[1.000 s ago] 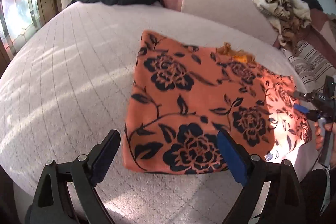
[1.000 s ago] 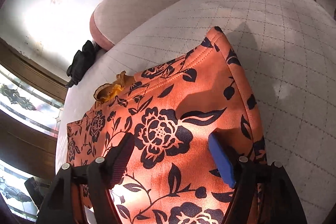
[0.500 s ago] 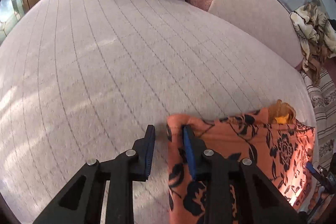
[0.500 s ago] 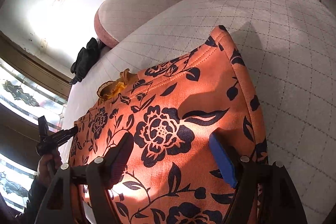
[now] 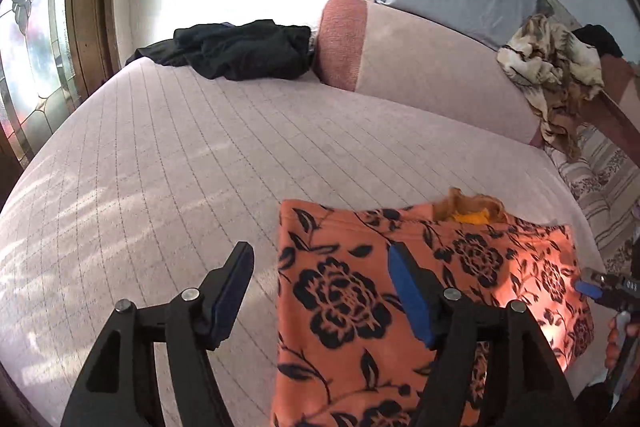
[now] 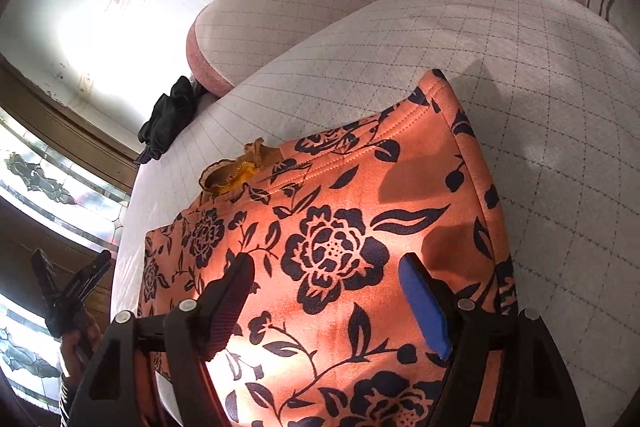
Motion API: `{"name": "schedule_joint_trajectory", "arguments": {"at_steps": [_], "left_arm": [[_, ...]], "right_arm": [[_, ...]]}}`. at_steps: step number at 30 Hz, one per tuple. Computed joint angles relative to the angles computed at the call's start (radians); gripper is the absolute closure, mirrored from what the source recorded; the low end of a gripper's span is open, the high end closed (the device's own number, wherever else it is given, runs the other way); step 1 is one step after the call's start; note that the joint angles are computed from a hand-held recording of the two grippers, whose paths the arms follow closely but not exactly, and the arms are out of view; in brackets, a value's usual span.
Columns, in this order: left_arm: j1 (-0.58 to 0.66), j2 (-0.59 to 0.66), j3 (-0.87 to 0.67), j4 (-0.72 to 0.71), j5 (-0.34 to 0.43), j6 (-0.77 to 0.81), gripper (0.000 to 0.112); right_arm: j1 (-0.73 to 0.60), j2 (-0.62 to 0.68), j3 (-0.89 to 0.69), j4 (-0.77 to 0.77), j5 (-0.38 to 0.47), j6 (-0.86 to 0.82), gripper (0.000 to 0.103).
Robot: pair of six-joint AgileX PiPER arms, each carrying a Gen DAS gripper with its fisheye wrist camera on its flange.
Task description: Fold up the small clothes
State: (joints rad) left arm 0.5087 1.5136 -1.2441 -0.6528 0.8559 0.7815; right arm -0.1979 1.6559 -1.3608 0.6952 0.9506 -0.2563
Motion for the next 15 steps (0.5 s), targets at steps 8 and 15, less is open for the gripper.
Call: {"name": "schedule_joint_trajectory", "arguments": {"at_steps": [8,15], "left_arm": [[-0.140,-0.093,0.297,0.075,-0.109,-0.016,0.041],[-0.181,-0.112,0.365,0.085,-0.220,0.025,0.038]], "right_arm": [[-0.042,0.125,-0.134,0.065,0.126,0.028,0.025],[-0.141,0.343,-0.330,0.155,0.067,0.138,0.026]]}}
